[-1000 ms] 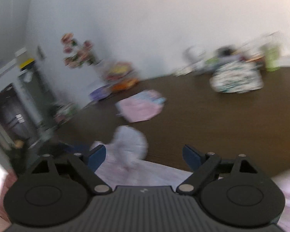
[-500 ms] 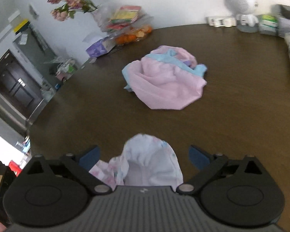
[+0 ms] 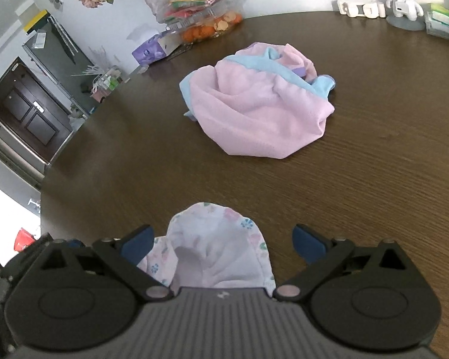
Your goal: Fold clothes
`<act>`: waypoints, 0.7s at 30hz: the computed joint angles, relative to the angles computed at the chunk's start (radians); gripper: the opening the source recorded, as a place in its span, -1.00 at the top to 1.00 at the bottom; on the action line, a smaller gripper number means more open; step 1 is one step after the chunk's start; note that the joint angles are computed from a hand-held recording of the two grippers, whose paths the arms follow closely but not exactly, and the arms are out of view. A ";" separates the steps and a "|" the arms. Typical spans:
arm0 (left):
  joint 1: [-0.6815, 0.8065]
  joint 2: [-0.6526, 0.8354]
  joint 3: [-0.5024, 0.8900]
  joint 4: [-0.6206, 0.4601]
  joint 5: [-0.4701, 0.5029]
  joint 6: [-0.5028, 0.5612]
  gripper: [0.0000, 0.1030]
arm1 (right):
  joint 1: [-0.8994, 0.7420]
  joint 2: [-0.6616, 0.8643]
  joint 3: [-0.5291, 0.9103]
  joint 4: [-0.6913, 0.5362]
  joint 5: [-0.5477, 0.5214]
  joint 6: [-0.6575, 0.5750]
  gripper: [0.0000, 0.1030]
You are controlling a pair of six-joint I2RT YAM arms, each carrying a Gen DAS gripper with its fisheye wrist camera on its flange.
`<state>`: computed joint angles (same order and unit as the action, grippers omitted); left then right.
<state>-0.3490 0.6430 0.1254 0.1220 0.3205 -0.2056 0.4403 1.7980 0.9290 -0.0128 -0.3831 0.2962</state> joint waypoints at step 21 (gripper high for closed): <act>0.152 -0.015 0.044 -0.127 0.116 -0.044 -1.00 | 0.184 -0.277 -0.168 0.061 0.201 -0.162 0.88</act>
